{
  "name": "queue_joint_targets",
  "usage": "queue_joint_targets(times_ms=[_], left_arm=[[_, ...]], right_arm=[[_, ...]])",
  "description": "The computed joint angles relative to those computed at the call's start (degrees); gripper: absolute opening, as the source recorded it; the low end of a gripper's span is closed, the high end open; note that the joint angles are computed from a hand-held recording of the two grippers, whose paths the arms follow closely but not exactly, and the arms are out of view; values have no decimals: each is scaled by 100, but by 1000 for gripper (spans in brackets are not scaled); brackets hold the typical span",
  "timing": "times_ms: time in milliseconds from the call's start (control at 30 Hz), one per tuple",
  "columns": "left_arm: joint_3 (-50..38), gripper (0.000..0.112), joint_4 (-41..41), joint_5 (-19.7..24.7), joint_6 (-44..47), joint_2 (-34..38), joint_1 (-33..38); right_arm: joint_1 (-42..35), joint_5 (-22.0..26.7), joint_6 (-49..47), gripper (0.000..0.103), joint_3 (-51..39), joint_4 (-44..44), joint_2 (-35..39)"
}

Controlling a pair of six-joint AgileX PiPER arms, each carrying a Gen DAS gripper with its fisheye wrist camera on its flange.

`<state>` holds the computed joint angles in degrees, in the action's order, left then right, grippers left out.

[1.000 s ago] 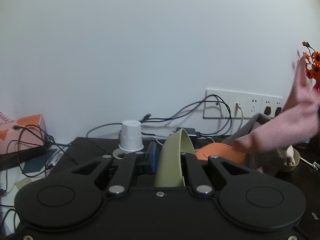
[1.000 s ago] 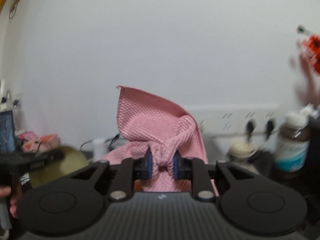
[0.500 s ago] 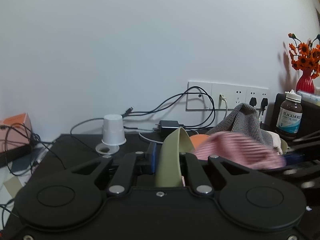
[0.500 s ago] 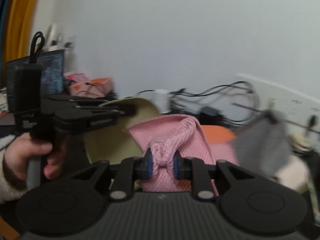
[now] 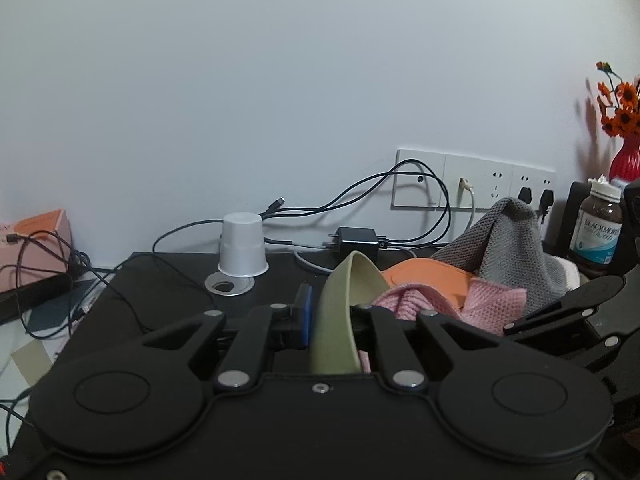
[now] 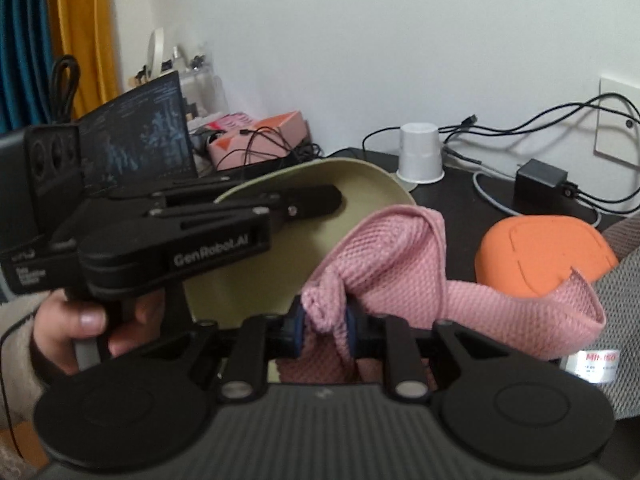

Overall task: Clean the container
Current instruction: 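Lift the pink towel with the right tool while the left tool holds the bowl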

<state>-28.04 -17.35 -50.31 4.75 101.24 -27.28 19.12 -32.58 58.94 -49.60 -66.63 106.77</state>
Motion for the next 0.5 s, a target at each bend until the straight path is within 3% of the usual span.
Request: queue_joint_targets(times_ms=[133, 200, 500], left_arm=[[-63, 10, -132, 95, 98, 33, -15], [-68, 10, -109, 148, 56, 20, -1], [17, 12, -629, -173, 528, 70, -336]], right_arm=[[-137, -403, -607, 20, 281, 454, 217], [-257, -530, -448, 20, 289, 275, 296], [-189, -591, -1114, 21, 588, 828, 238]])
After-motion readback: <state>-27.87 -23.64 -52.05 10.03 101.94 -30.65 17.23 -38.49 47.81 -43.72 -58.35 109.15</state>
